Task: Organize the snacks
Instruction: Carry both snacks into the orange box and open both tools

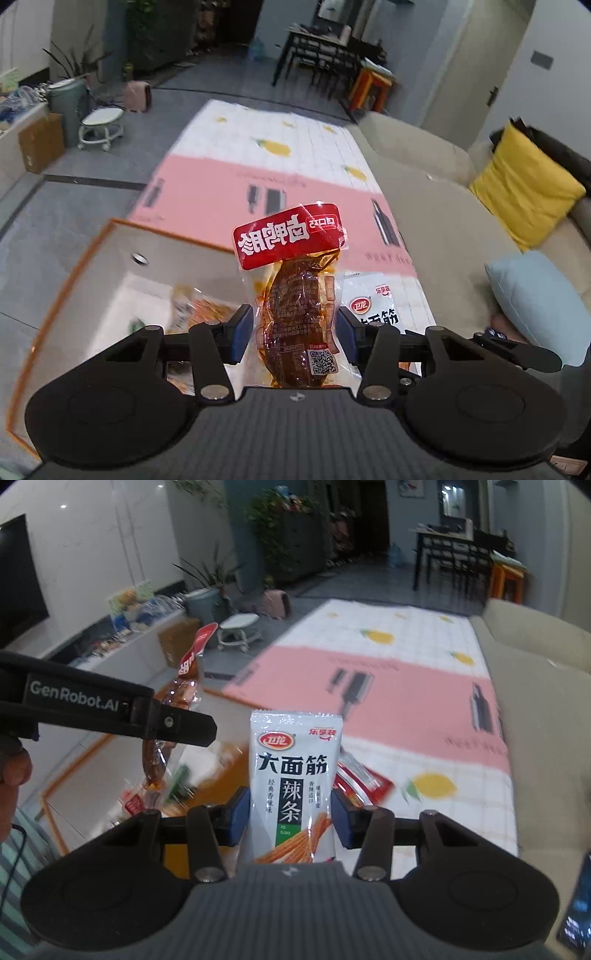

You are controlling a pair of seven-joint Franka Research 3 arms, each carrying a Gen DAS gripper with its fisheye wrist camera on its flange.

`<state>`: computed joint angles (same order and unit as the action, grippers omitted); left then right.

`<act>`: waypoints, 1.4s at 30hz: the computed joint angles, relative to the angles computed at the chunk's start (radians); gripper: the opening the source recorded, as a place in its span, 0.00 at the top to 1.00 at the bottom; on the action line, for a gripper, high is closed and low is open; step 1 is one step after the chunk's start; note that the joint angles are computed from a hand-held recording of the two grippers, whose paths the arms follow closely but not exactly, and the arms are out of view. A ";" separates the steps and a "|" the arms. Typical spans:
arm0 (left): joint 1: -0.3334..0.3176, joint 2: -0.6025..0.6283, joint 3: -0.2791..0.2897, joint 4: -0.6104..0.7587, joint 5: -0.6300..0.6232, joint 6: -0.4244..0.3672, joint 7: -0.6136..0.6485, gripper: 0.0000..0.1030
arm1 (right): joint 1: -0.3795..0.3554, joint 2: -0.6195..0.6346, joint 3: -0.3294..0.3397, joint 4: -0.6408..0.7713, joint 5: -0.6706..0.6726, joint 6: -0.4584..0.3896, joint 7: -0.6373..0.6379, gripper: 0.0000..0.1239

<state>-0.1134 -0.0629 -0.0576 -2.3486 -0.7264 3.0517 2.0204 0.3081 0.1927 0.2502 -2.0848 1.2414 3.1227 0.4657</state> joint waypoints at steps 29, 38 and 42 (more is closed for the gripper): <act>0.305 0.234 -0.035 0.213 0.454 -0.325 -0.230 0.46 | 0.194 0.473 -0.154 0.607 -1.085 -0.381 0.679 0.64; 0.312 0.299 -0.045 0.265 0.529 -0.374 -0.274 0.46 | 0.236 0.565 -0.199 0.708 -1.217 -0.428 0.582 0.64; 0.303 0.324 -0.042 0.283 0.593 -0.380 -0.312 0.45 | 0.244 0.599 -0.211 0.747 -1.240 -0.468 0.579 0.64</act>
<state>0.1898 0.2614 -0.0996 -2.0658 -0.1334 2.6716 1.7081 0.5522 0.7922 0.0391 -1.3375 0.0019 2.6552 1.0445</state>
